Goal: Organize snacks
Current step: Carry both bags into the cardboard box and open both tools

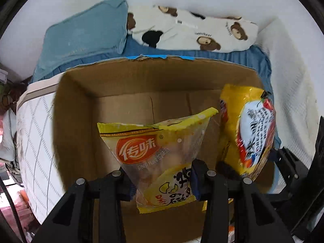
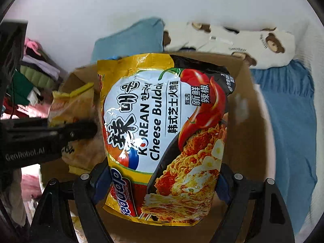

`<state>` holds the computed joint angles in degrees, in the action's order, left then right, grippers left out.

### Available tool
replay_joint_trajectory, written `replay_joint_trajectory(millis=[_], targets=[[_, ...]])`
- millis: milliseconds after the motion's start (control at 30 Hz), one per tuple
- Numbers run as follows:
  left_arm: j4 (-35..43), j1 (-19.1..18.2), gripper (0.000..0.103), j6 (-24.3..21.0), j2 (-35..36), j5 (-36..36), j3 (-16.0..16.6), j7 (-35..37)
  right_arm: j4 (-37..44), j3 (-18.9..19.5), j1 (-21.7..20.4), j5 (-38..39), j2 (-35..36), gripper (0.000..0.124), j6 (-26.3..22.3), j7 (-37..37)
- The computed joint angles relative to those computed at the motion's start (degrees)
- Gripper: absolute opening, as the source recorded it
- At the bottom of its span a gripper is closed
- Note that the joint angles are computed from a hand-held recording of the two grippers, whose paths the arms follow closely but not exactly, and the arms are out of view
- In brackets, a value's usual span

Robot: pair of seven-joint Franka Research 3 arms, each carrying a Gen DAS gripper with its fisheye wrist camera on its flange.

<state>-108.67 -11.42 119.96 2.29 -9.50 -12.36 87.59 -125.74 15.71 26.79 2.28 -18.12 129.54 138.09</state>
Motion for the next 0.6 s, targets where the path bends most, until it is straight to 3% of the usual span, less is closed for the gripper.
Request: replay_joint_trajectory(millis=[167, 200, 233, 300, 600], targets=[[5.6, -0.4, 0.042, -2.8, 5.8, 4.1, -0.4, -3.8, 0.4, -2.6, 1.3, 6.7, 4.3, 0.087, 0.9, -5.2], [6.1, -0.3, 0.054, -2.8, 6.3, 3.9, -0.4, -4.3, 0.5, -2.9, 1.3, 7.9, 4.4, 0.091, 0.2, -5.8], [6.1, 0.0, 0.077, -3.0, 6.2, 3.3, -0.5, -4.5, 0.5, -3.1, 1.4, 8.5, 4.2, 0.096, -0.7, -6.1], [5.4, 0.2, 0.095, -2.6, 5.7, 3.0, -0.6, -5.1, -0.2, -2.6, 0.8, 7.2, 3.6, 0.101, -1.1, -5.0], [0.6, 0.0, 0.095, 1.8, 2.3, 4.4, -0.7, -7.3, -2.4, -1.2, -0.1, 5.5, -1.2, 0.101, -4.6, 0.1]])
